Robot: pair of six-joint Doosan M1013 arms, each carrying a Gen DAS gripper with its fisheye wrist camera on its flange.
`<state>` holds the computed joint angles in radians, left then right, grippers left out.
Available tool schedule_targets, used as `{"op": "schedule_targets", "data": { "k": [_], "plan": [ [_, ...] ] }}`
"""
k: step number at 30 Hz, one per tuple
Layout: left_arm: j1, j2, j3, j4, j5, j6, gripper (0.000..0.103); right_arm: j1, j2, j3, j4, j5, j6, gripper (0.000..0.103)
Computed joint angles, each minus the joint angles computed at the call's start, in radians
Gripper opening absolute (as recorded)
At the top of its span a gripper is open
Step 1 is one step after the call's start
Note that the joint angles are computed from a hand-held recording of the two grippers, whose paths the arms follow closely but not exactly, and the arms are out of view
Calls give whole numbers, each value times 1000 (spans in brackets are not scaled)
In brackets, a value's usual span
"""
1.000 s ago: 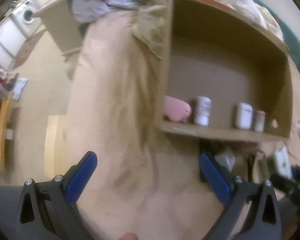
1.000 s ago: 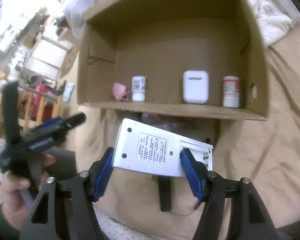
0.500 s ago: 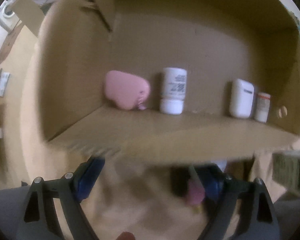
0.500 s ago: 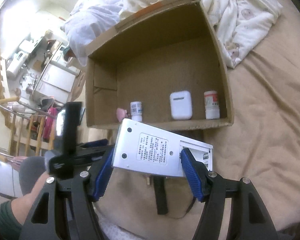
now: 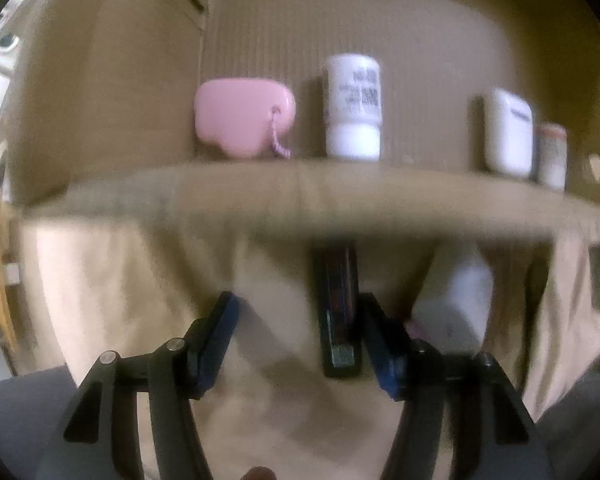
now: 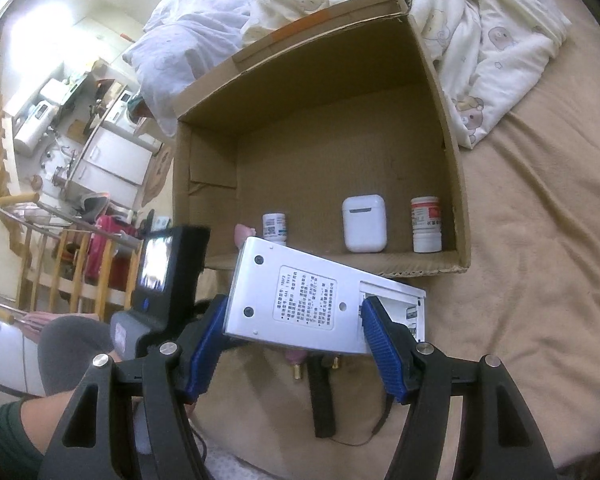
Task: Organize rigid objects
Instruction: 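Grasp the white rectangular charger with the right tool while the left tool grasps the black red-print stick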
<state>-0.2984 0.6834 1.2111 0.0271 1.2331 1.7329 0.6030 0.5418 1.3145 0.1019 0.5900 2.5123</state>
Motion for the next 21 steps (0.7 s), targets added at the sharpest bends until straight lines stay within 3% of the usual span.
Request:
{"op": "schedule_targets", "data": {
  "k": [3,4,14,21],
  "plan": [
    [8,-15,19,-14,-15,25,19,1,4,-6,-2,10,6,70],
    [11,-20,24,-20,-22,33,17,2,5,-9,-2,13,4,70],
    [44,-82,95,-38,-77,73,17,3,19,-29,35,41,-40,70],
    [72,-172,150,-56,-187,78,17,7,19,-39,27,44,-56,70]
  ]
}}
